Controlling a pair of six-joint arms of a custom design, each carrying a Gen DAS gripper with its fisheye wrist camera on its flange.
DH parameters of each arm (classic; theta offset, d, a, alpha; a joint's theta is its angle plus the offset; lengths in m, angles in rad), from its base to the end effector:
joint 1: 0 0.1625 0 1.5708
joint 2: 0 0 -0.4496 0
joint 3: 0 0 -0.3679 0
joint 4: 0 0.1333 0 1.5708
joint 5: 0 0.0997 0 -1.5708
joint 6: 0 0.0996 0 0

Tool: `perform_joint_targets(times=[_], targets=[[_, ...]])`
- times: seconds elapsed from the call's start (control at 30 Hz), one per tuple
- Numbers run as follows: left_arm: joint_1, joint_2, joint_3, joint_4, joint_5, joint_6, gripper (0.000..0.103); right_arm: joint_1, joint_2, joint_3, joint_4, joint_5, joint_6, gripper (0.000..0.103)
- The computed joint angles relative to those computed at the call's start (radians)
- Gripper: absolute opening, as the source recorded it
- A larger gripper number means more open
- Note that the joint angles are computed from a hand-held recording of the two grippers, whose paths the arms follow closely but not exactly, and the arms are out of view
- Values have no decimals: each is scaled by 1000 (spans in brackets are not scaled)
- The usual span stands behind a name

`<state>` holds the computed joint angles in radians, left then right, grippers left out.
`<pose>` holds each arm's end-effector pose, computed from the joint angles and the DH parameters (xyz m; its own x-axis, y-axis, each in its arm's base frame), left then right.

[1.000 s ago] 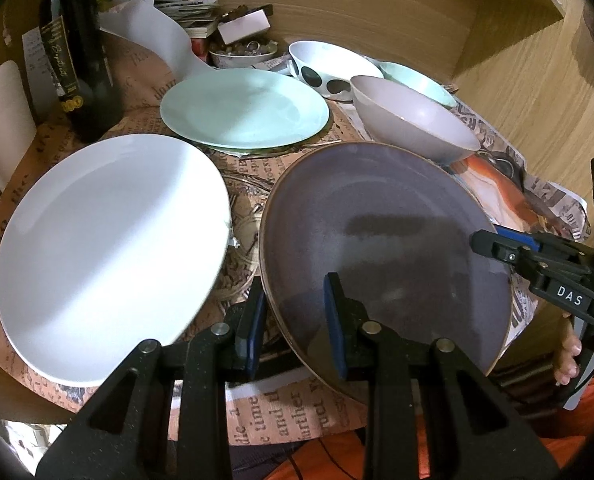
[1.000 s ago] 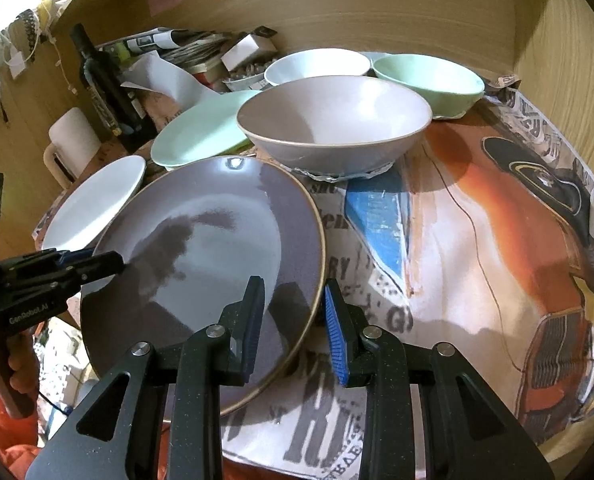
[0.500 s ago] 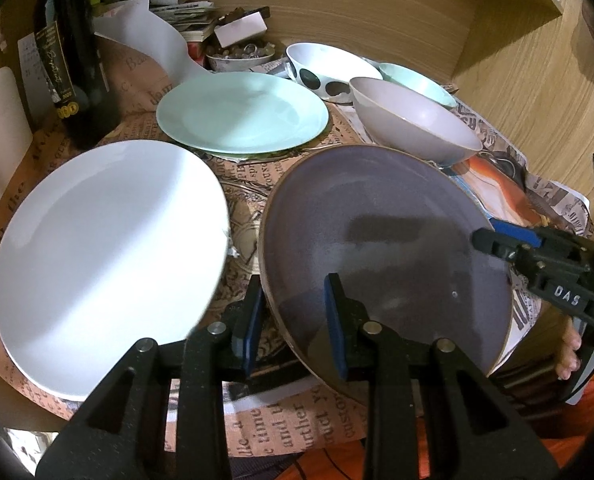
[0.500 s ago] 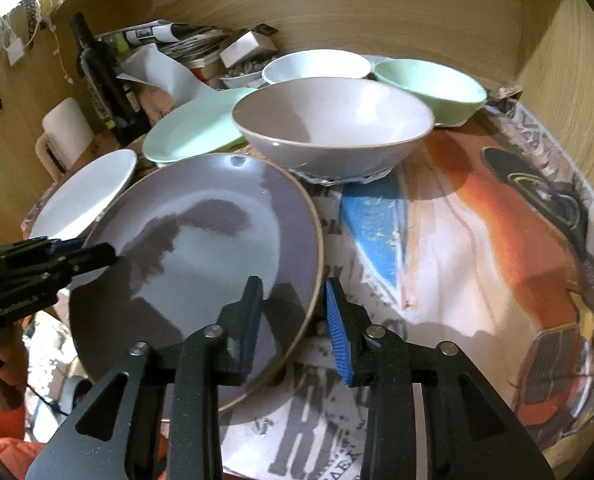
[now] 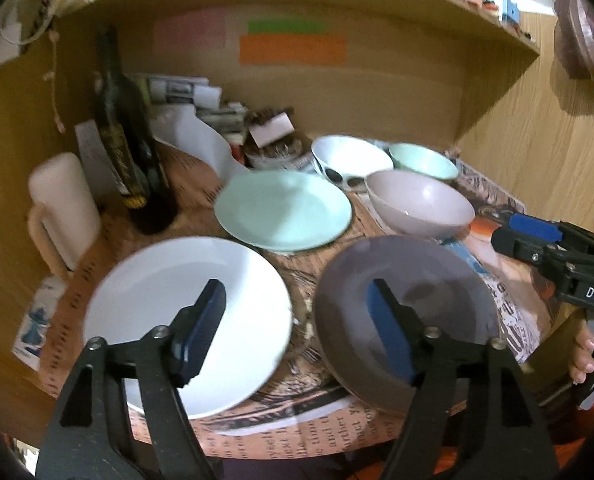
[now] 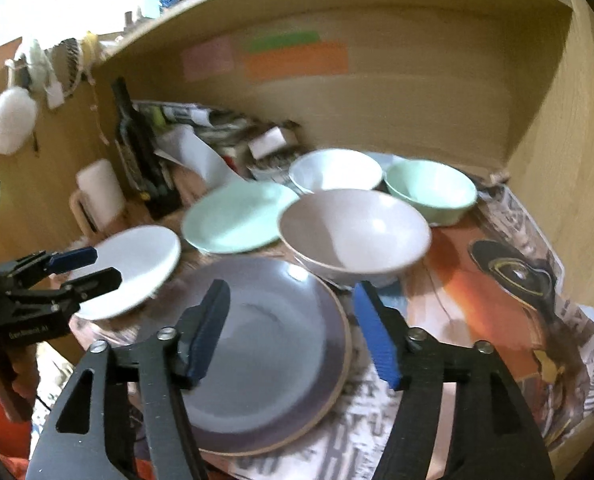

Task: Organize plates and bowls
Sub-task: 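Move both grippers to the white plate rim and close on it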

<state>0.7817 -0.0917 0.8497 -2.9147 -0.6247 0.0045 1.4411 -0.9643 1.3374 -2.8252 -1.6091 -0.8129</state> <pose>-0.4384 -0.7368 -0.0427 -0.7277 0.1017 -0.6783 0.5946 0.5865 -0.5499 0.0328 -0.7496 0.4114 -0.7383 -0.3492 0.5771 -0.6603 0.5488 -0.5127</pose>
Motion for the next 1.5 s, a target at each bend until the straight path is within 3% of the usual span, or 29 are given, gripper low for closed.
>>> perform_joint_targets(times=[0.17, 0.43, 0.83, 0.97, 1.03, 1.23, 1.5], targets=[[-1, -38, 70, -90, 33, 31, 83, 18, 14, -3, 19, 18, 12, 66], [22, -101, 164, -125, 90, 8, 89, 50, 63, -37, 87, -2, 17, 67], [86, -206, 292, -50, 92, -115, 89, 99, 148, -95, 157, -78, 43, 67], [109, -212, 300, -73, 83, -101, 89, 111, 185, -130, 193, -121, 68, 67], [118, -217, 305, -78, 72, -101, 88, 117, 200, -146, 215, -141, 78, 61], [142, -236, 312, -55, 17, -98, 69, 136, 249, -206, 270, -219, 91, 39], [166, -254, 312, -14, -47, -106, 46, 155, 309, -287, 323, -306, 121, 30]])
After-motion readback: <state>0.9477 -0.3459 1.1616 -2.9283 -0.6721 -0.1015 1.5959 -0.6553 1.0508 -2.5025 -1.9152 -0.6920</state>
